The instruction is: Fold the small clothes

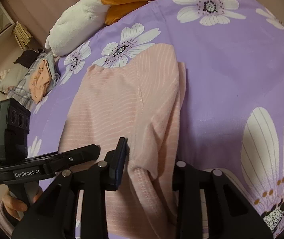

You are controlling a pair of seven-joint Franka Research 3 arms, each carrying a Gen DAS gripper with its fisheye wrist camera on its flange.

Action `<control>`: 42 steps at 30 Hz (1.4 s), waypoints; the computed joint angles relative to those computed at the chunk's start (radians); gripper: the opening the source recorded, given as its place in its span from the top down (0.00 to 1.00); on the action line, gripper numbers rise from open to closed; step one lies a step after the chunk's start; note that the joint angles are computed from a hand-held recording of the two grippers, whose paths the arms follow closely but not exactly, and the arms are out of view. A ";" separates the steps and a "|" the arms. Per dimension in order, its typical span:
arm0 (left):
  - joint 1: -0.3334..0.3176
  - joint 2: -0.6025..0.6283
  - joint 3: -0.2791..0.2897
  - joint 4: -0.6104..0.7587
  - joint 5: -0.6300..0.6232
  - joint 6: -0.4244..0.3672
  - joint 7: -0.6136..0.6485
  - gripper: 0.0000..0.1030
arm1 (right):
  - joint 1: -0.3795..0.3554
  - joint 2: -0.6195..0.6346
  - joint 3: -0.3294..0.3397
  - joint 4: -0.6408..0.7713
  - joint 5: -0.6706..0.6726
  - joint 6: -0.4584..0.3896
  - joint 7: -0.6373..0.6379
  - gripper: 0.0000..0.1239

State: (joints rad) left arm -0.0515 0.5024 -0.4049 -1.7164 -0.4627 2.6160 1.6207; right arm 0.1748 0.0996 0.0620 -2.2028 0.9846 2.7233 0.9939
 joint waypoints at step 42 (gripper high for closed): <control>-0.015 -0.240 0.015 -0.254 -0.087 0.119 0.110 0.67 | 0.156 -0.239 -0.017 -0.204 -0.136 0.174 0.068 0.81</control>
State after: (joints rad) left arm -0.0662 0.2624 -0.3899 -1.9702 -0.5496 2.7349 1.7311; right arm 0.3308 -0.1389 0.0446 -2.4068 0.8487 2.8975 1.0616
